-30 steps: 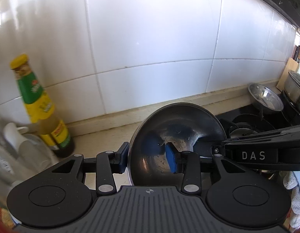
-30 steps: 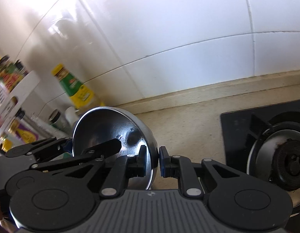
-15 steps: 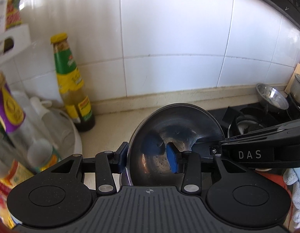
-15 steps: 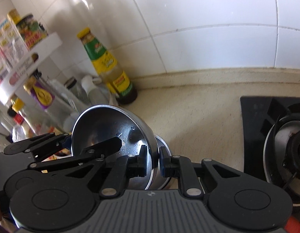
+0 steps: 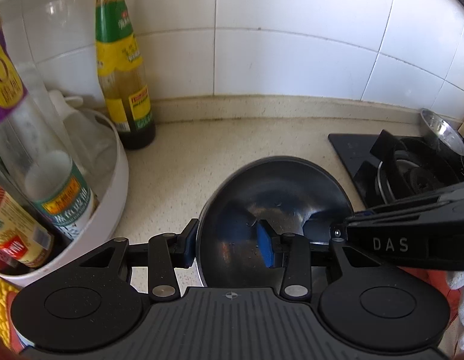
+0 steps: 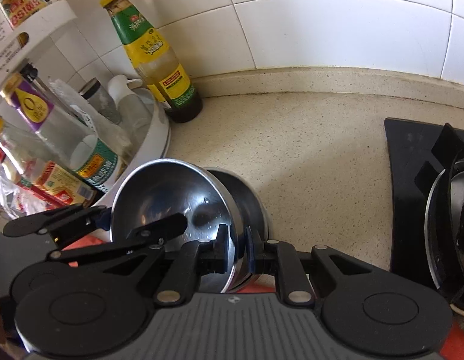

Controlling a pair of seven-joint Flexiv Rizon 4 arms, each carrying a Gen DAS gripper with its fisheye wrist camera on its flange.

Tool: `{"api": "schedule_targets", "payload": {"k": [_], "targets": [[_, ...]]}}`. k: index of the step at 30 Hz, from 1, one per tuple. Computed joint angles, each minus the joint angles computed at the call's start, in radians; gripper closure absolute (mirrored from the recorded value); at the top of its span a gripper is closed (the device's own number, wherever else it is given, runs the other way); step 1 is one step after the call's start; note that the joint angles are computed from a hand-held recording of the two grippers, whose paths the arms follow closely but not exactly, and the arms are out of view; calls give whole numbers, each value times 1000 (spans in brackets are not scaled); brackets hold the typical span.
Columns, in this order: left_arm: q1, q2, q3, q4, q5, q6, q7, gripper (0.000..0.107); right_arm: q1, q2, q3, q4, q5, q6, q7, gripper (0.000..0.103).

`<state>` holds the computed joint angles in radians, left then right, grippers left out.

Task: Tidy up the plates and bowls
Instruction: 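Hold the steel bowl with the right tool and move it beside the turntable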

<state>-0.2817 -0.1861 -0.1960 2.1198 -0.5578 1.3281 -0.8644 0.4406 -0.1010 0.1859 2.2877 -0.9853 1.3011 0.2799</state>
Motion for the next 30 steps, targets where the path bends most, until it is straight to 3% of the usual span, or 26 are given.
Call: {"api": "schedule_targets", "payload": {"k": [2,5,9,13,15,25,30], "targets": [[-1,-7,2,1,8,18,0,57,4,0,3,-9,1,-32,-17,77],[8,-7,-15,18,-5,68,29,53,3,0,-2,-14,-29,-47,-11,76],[27,0,-55,44,-67,145,101,40,-12,-5,-14,-12,-64,-10,18,75],[65,27,-157,90,-264,230,298,36,-21,-16,-21,-13,-81,21,22,72],[55,35,-170,102,-337,260,375,33,-22,-23,-24,-15,-82,30,21,70],[-31,74,-105,132,-568,275,596,22,-19,-32,-38,-21,-107,62,47,59],[-78,81,-45,147,-630,239,664,22,-24,-38,-45,-20,-142,84,68,54]]}}
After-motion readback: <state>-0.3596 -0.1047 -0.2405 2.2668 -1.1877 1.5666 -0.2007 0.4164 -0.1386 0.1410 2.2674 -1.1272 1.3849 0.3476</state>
